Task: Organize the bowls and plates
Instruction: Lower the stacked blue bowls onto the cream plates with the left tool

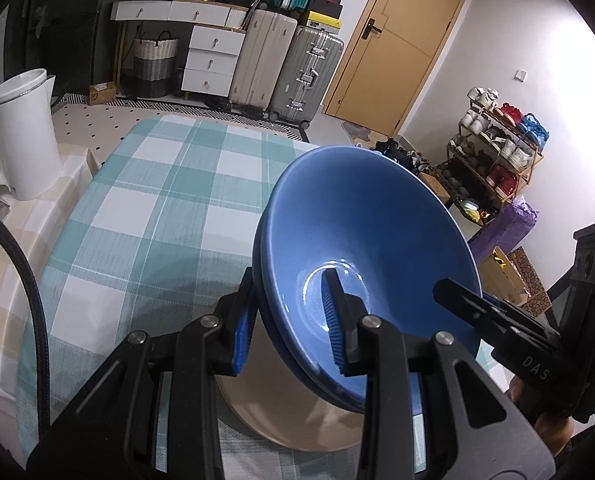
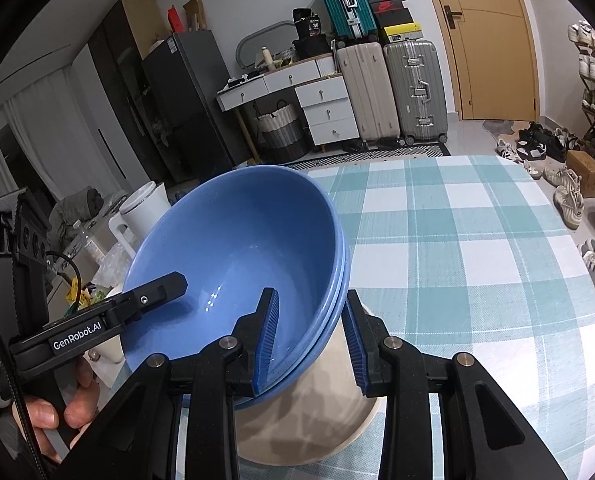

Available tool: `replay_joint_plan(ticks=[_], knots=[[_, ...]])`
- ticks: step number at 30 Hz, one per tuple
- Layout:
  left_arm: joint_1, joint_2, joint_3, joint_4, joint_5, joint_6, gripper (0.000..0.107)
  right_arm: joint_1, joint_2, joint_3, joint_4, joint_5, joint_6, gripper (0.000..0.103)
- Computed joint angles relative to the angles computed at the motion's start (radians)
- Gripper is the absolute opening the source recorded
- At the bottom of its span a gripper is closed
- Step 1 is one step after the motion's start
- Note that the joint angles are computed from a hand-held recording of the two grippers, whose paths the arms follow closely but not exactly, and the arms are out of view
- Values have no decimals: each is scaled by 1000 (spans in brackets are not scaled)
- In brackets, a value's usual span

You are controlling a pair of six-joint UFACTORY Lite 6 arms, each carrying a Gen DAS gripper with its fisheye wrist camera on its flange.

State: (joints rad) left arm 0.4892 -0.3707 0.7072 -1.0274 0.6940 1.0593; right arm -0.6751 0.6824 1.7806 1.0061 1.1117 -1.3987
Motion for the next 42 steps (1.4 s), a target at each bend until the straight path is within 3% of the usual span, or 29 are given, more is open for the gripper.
replay_joint_plan(ticks=[15,28,42], knots=[[-7,131,-29,-132,-81,174,28,37,-17,-94,-8,-82,-49,33],[-62,280,-3,-251,-157,304,28,42,41,-40,-29,-98,-18,33],[-44,367,41,-314,-141,375,28,70,61,1,-36,-107,32,36]])
